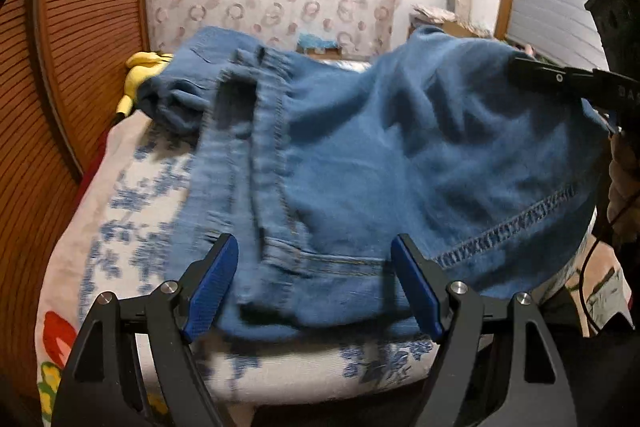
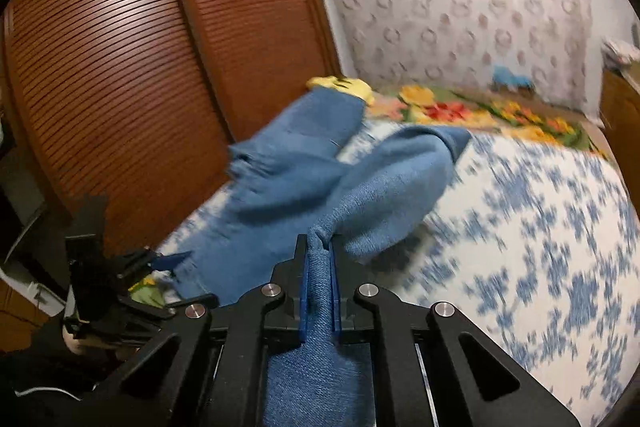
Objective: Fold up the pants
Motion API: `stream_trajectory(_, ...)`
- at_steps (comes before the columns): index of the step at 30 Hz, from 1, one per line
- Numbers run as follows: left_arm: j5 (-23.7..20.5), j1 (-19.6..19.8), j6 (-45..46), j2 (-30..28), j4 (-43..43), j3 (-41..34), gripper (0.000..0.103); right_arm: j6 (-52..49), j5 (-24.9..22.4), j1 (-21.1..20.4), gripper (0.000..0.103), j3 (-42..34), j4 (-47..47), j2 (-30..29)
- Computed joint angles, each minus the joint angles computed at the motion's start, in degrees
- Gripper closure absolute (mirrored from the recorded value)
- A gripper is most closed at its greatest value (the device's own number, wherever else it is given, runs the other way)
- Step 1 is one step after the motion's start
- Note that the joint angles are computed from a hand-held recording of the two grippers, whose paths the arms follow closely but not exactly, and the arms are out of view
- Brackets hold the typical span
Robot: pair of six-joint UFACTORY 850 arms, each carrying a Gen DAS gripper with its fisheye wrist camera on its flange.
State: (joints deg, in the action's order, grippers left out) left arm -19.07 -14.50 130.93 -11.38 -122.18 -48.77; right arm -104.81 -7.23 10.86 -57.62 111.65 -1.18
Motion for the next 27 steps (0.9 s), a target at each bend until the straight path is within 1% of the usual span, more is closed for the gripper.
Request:
stream_trajectory(2,-0.93,1.37,0.31,1.01,-0.78,0.45,0.024,1.13,-0.16,0.79,0.095,-1.37,-2.34,-0.80)
stream_trajectory(6,-1.13,3.34,1.67,2.77,-2.81,0.75,0.024,1.47,-0.49,2.24,0.096,-4.37,-5.40,-3.16)
stream_trajectory(10,-1.24,4.84,3.11,3.80,-4.38,0.74,0.024,6.67,-0.95,3.40,0.096,-8.12,-12.05,-6.44)
stream_trajectory(14,-1.34,5.69,4.06,4.37,-5.56,0.74,0.024,11.35,-2.73,3.05,0.096,-10.95,-17.04,-9.46)
stream_trajectory(20,-1.07,6.61,4.31,4.45,-6.07,0.45,0.024,23.16,-5.64,2.57,0.096,-15.92,-28.88,-13.73)
stream_trajectory(21,-1.12,6.85,4.31,4.56,-6.11,0.58,0.024,27.92,-5.74,2.95,0.096,-18.02,-33.43,-15.18)
stream_trajectory(23,-0.89,7.04,4.54,4.75,-6.54,0.78,0.024,34.30,-6.46,3.48,0.096,-20.67,-39.73,-17.34)
stream_trajectory(27,-0.59,7.55,4.94,5.09,-7.26,1.33,0.024,46.31,-10.11,3.95,0.096,-26.41,-51.66,-22.36)
